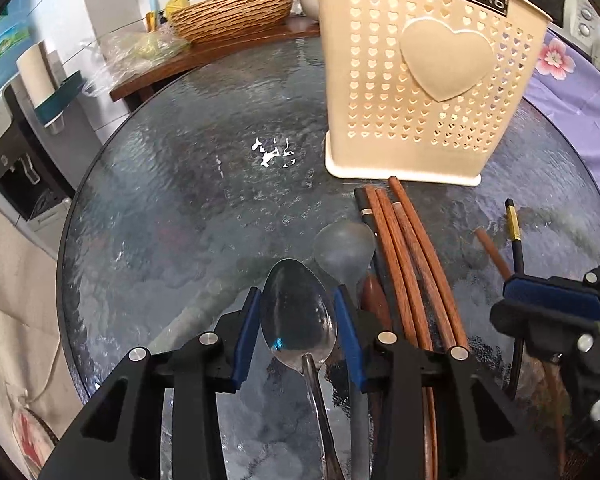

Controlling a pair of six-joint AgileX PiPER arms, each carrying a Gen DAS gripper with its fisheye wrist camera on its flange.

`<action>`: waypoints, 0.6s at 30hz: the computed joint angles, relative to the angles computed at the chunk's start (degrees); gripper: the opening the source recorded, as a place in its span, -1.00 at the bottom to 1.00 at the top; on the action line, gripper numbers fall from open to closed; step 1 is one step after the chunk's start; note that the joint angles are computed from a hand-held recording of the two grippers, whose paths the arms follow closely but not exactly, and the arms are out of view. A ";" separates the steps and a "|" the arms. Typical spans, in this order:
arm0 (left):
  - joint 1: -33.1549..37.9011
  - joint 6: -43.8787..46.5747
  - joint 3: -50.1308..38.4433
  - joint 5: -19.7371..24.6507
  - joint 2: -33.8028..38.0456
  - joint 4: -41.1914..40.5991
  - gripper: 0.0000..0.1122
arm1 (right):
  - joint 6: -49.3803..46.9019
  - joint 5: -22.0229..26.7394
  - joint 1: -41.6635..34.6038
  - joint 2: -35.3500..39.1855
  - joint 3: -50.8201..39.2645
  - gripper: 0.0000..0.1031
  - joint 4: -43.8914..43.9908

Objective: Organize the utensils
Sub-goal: 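Grasp one wooden chopstick with right tool while left tool grasps the steel spoon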

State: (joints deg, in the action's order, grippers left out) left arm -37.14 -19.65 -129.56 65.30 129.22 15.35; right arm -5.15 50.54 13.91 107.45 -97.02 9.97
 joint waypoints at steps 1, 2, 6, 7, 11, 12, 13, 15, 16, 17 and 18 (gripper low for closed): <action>0.35 0.60 -0.12 -0.10 0.05 -0.42 -0.35 | 0.97 0.25 0.29 0.29 -0.19 -0.63 -1.48; 0.36 0.79 0.00 -0.18 -0.04 -0.68 -0.35 | 2.56 0.45 0.35 0.76 -0.43 -0.60 -3.52; 0.97 2.65 -0.49 -0.22 0.12 -2.01 -0.35 | 4.01 0.11 -1.33 1.59 -0.44 -0.28 -5.04; 1.05 2.93 -0.97 -0.05 0.35 -2.08 -0.35 | 4.41 -0.02 -1.46 1.60 -0.45 -0.27 -5.83; 1.27 3.40 -2.94 0.43 1.47 -2.38 -0.36 | 4.22 1.41 -1.89 2.64 -2.48 -0.27 -7.30; 1.37 3.48 -3.01 0.38 1.52 -2.55 -0.36 | 4.92 0.89 -2.10 2.17 -1.95 -0.27 -7.54; 1.49 3.60 -3.03 0.27 1.55 -2.77 -0.35 | 4.56 0.10 -3.04 1.27 -0.90 -0.27 -5.97; 1.66 3.87 -2.84 -0.11 1.51 -2.98 -0.35 | 4.39 0.60 -4.85 0.59 -0.03 -0.27 -4.53; 1.65 3.86 -2.44 -0.42 1.34 -2.94 -0.35 | 4.43 1.04 -5.28 0.30 0.45 -0.27 -4.56; 1.59 3.77 -2.03 -0.69 1.15 -2.88 -0.35 | 4.27 1.38 -5.53 0.03 1.08 -0.27 -4.73; 1.63 3.77 -2.07 -0.83 1.22 -2.93 -0.35 | 4.27 1.19 -5.50 -0.34 1.92 -0.27 -4.97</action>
